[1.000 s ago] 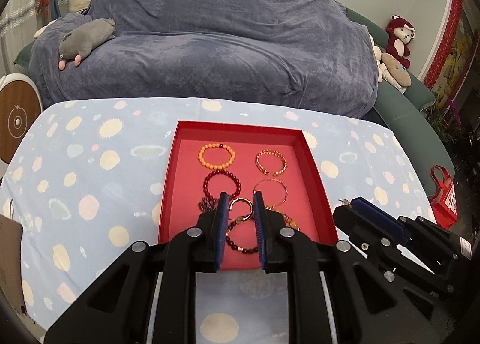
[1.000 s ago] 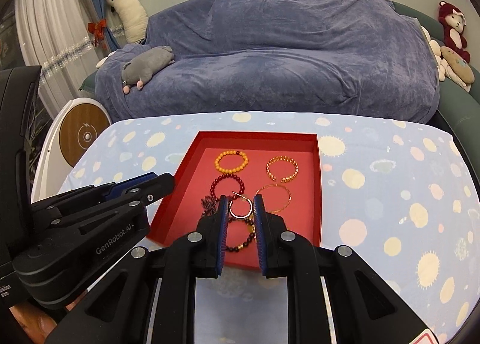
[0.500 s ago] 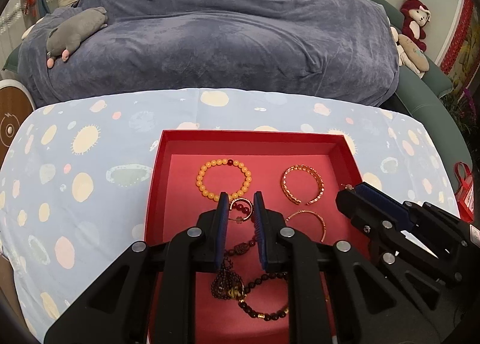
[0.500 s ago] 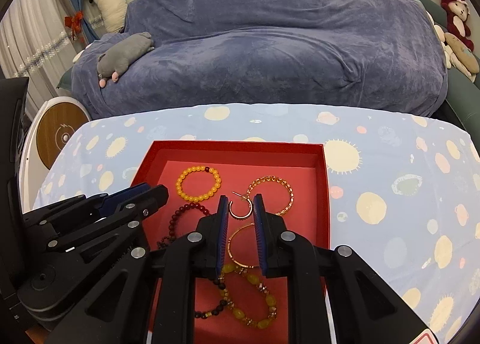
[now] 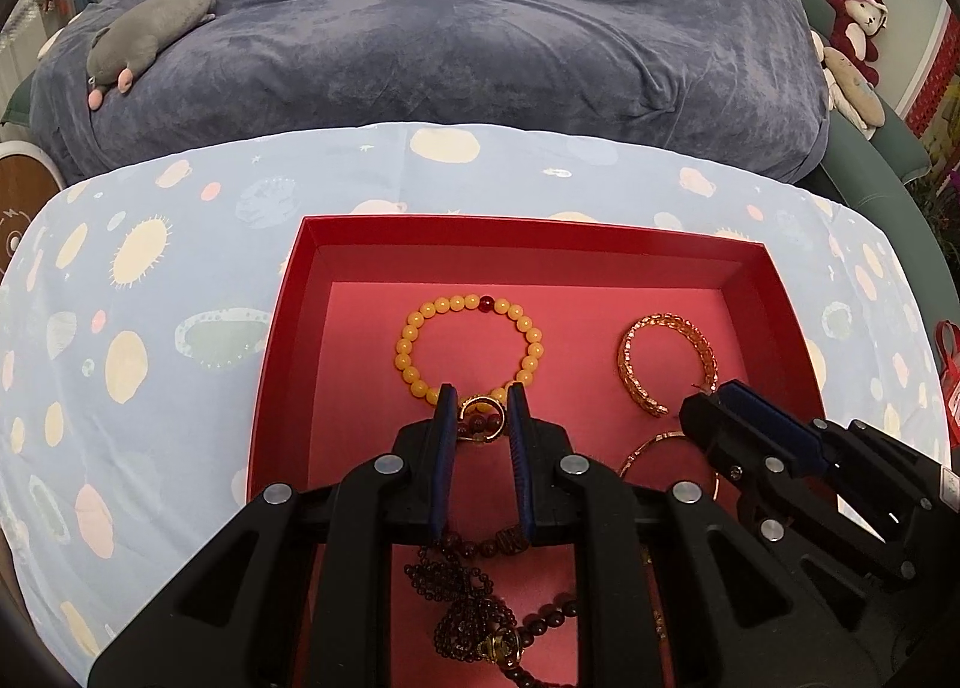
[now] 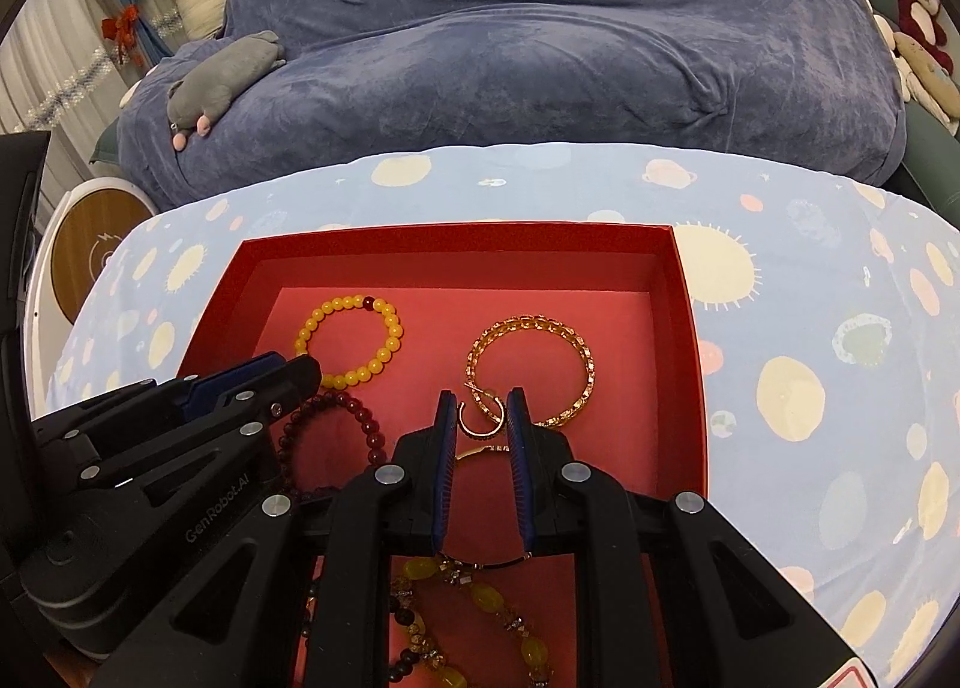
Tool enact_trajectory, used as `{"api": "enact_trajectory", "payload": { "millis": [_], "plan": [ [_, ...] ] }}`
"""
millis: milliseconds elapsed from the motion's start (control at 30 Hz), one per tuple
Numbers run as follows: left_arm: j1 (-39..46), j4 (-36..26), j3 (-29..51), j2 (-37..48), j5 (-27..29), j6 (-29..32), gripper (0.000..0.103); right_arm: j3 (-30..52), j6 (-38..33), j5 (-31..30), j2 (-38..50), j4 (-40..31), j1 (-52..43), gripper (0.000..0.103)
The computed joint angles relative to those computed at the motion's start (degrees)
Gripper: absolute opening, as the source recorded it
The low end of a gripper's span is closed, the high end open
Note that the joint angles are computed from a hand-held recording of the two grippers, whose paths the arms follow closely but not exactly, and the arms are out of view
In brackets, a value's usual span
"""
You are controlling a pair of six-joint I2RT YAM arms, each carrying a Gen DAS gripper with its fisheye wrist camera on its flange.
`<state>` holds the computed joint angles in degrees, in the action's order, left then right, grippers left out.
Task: Organize jewelry
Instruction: 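Lower both earrings onto the bracelets in the box and open both tools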
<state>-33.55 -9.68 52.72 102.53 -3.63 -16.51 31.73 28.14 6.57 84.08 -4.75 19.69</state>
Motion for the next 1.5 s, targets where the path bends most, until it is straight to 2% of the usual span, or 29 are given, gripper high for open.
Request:
{"api": "enact_trajectory", "payload": {
  "millis": [567,700,1033,1267,1500],
  "plan": [
    [0.06,1.01,-0.09,2.62,-0.91,-0.81,0.018,0.05,-0.49,-0.16,3.11,1.77,-1.02,0.019],
    [-0.16,1.04,-0.05,2.86,-1.15,-0.97,0.022,-0.02,-0.45,-0.04,3.11,1.87,-1.04,0.019],
    [-0.42,0.40,-0.18,1.59,-1.39,-0.92,0.022,-0.39,-0.60,1.02,1.15,0.74,-0.16,0.020],
    [-1.14,-1.26,-1.51,-2.56,-2.34,-1.15,0.022,-1.17,1.23,2.30,-4.29,-3.19,1.81,0.020],
    [-3.01,-4.87,-5.03,-11.42,-3.61,-2.37,0.022,-1.58,5.40,6.91,-15.05,-13.05,7.13,0.020]
  ]
}}
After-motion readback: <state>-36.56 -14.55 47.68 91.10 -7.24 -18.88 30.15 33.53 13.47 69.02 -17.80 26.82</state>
